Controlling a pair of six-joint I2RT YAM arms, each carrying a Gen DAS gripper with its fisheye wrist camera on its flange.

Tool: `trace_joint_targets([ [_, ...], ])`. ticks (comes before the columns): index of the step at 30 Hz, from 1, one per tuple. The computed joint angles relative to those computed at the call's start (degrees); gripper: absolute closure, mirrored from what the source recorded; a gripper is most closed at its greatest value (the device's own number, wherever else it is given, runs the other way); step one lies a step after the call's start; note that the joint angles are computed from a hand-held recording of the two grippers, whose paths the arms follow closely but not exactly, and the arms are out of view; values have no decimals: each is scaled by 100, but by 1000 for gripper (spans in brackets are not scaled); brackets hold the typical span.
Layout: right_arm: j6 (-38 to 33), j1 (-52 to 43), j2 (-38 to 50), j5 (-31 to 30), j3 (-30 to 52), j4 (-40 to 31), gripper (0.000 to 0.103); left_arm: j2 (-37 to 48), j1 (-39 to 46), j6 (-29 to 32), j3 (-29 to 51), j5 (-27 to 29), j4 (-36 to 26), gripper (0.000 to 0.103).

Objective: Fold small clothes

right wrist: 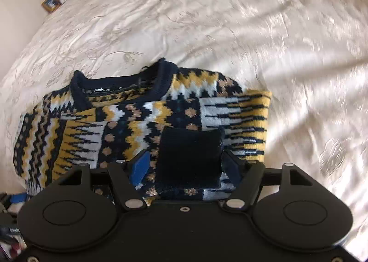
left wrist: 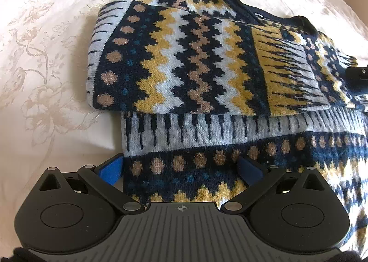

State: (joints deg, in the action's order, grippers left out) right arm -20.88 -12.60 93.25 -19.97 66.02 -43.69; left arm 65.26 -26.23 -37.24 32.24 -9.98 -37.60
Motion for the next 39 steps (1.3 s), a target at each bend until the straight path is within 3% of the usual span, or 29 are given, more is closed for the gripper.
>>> trace_joint_targets([
  [2,166,-74,242,-159,132,-84,33,-2,-8,7,10,-14,-27,0],
  [3,197,-102,320,-201,181,-142,45,-5,2,-4,34,-12,-54,0],
  [4,210,-93,372,-192,208,-155,71,-33,-12,-35,43,-25,-80,0],
  [5,213,-68,357,-142,194,-130,80,-87,-27,-51,56,-45,-124,3],
  [7,166,-89,304,-333,238,-244,81,-334,-132,-78,71,-176,-244,14],
  [15,-283,-70,-247,-678,683,-421,81,-869,-447,229,849,-1171,-959,15],
  [19,-229,-219,-219,-331,777,-255,81,-702,-66,783,1200,-1247,-679,14],
  [24,-147,-277,344,346,777,45,81,213,493,1488,1408,-1059,-16,14],
  [26,-110,-339,566,308,822,6,81,627,696,1716,1488,-905,182,14],
  [30,-159,-307,651,493,635,198,75,1166,908,1799,1446,-1022,264,14],
  [32,-39,-349,680,575,564,250,65,1441,1215,1812,1384,-903,387,12],
  [35,-23,-429,734,631,532,327,55,1479,1776,1890,1146,-202,758,9],
  [37,-28,-480,746,692,523,371,47,1376,1889,1949,1110,-92,785,10],
  [39,27,-549,728,671,551,364,47,1087,1798,1987,1042,-268,749,10],
])
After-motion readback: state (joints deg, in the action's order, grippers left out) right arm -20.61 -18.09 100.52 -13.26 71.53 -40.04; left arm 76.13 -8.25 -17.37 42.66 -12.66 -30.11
